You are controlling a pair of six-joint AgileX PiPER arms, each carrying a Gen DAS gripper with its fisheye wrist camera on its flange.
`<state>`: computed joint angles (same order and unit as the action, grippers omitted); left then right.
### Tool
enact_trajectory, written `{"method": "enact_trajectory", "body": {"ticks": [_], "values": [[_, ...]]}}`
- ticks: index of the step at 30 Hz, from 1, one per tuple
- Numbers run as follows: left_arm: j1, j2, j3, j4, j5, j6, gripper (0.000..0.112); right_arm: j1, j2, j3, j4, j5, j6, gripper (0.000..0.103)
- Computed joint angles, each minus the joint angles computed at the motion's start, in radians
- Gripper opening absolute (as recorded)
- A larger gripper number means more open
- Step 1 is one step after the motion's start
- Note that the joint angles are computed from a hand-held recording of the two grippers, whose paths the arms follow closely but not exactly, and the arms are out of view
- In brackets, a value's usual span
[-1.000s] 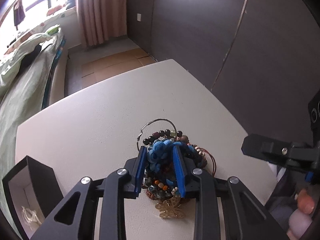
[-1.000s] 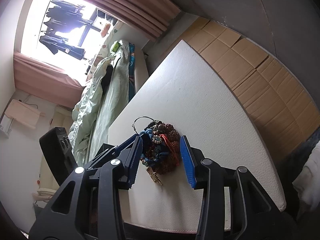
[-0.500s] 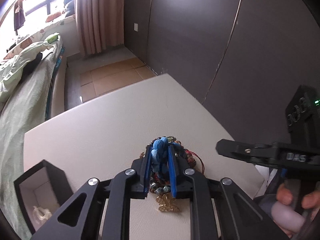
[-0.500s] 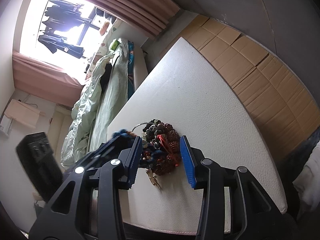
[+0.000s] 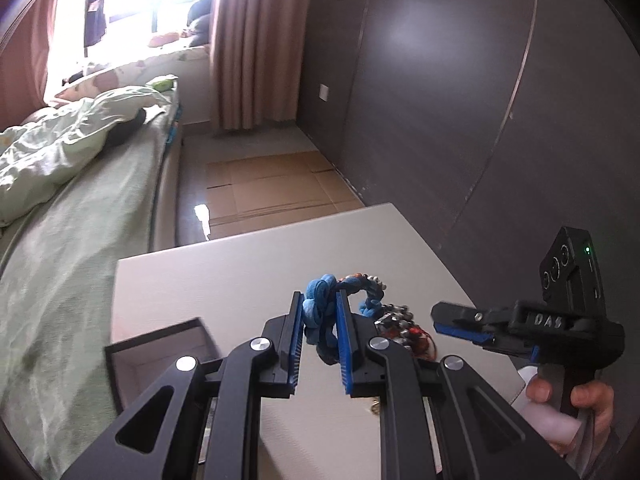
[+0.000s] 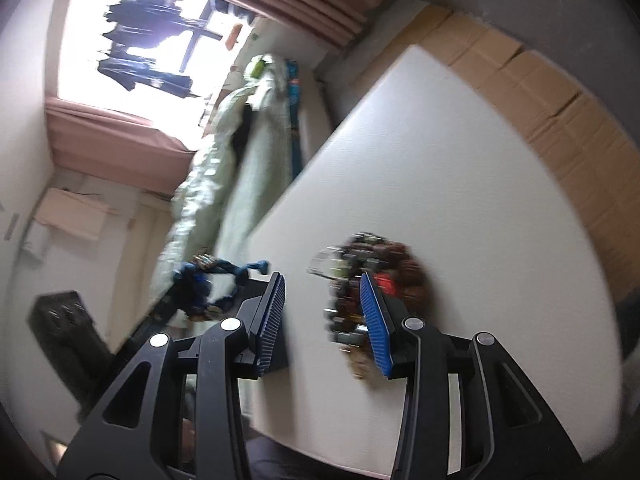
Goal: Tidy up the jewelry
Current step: 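Carry the blue beaded piece with the left tool over the black box, then open the left tool to drop the blue piece into the box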
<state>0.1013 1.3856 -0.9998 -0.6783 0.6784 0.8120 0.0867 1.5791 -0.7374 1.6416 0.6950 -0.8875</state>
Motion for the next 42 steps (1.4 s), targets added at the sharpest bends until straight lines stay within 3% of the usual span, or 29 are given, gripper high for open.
{"method": "enact_trajectory", "body": {"ticks": [7, 15, 16, 17, 19, 24, 31, 38, 42], "values": [[0.124, -0.036, -0.003, -0.04, 0.047, 0.051, 0.014, 0.039, 0.084, -0.083, 0.016, 0.021, 0.039, 0.041], [0.255, -0.051, -0.012, -0.086, 0.109, 0.113, 0.014, 0.098, 0.164, -0.157, 0.015, -0.053, 0.136, 0.04], [0.271, -0.053, -0.013, -0.089, 0.118, 0.122, 0.014, 0.102, 0.172, -0.164, 0.008, -0.066, 0.153, 0.033], [0.282, -0.058, -0.008, -0.092, 0.122, 0.13, 0.014, 0.109, 0.179, -0.172, -0.003, -0.084, 0.172, 0.019], [0.303, -0.061, -0.006, -0.096, 0.132, 0.137, 0.014, 0.116, 0.181, -0.175, -0.004, -0.097, 0.171, 0.005], [0.375, -0.064, -0.015, -0.109, 0.176, 0.164, 0.014, 0.126, 0.136, -0.155, 0.036, -0.106, 0.119, 0.005], [0.472, -0.045, -0.041, -0.136, 0.23, 0.185, 0.014, 0.119, 0.103, -0.168, 0.045, -0.045, 0.135, 0.005], [0.507, -0.004, -0.02, -0.146, 0.243, 0.202, 0.014, 0.178, 0.048, -0.262, -0.11, -0.094, 0.289, 0.005], [0.488, 0.014, -0.006, -0.115, 0.212, 0.175, 0.018, 0.234, 0.037, -0.318, -0.2, -0.126, 0.38, 0.005]]}}
